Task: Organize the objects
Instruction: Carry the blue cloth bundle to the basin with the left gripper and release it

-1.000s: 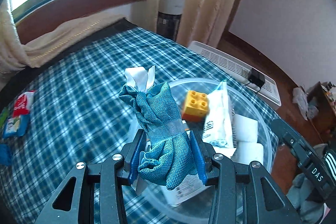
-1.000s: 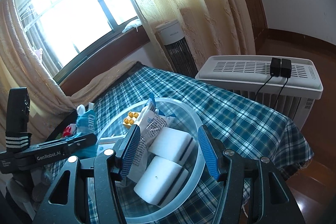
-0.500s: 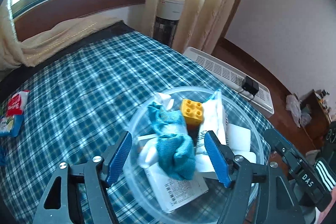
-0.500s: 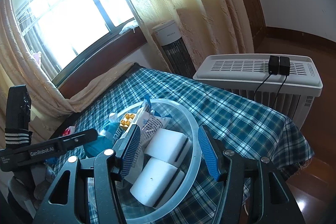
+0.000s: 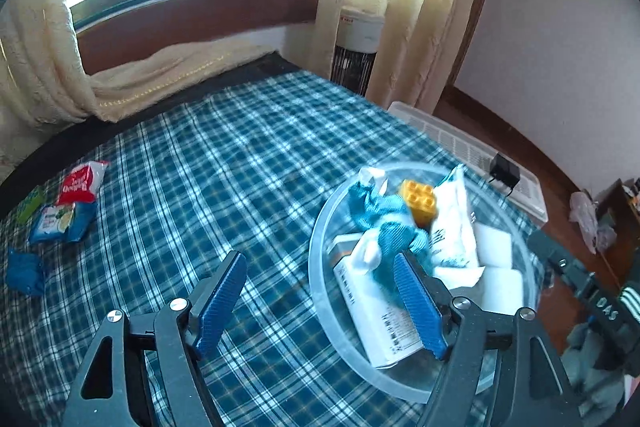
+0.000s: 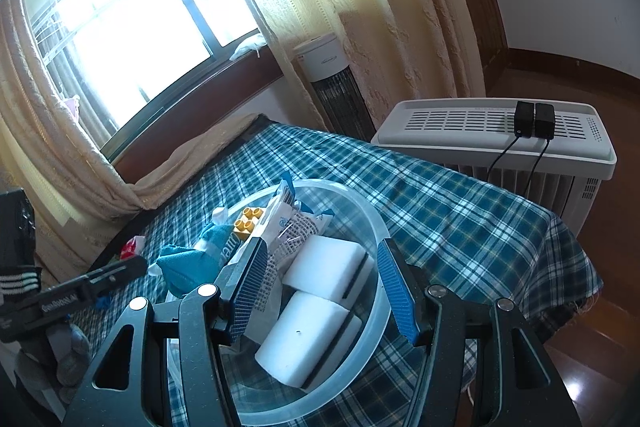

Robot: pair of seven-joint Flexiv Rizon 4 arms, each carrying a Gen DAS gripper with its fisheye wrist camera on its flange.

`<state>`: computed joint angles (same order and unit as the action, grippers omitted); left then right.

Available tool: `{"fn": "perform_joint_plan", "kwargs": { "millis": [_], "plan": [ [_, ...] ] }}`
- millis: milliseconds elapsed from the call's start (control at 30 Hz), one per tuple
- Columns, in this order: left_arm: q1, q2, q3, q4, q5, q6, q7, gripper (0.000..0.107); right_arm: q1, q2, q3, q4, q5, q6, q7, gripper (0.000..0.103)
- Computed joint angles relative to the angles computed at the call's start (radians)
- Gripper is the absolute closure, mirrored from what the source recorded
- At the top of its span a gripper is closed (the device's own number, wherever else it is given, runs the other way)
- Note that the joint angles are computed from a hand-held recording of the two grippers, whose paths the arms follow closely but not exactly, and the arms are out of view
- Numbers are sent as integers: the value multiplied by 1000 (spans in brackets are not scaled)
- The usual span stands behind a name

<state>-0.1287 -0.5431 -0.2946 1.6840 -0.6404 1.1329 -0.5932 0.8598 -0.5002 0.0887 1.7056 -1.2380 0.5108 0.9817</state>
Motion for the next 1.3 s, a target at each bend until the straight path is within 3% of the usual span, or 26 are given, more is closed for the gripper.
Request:
{"fn": "perform_joint_plan", "kwargs": {
  "millis": [367,600,867,1300],
  "plan": [
    [-40,-66,33,-60,116,68,-95,27,6,-8,-1,-12,13,-5,-8,44],
    [-28,-76,24,-75,150,61,-133,27,8,-9,-3,-16,17,-6,-12,44],
    [13,-50,-10,-37,117,79,-97,24,21,-23,-7,-48,22,-24,-44,43],
    [86,-17,-72,34,59,232,-12,13,57,-87,-40,-174,45,-26,-160,37]
  ]
}}
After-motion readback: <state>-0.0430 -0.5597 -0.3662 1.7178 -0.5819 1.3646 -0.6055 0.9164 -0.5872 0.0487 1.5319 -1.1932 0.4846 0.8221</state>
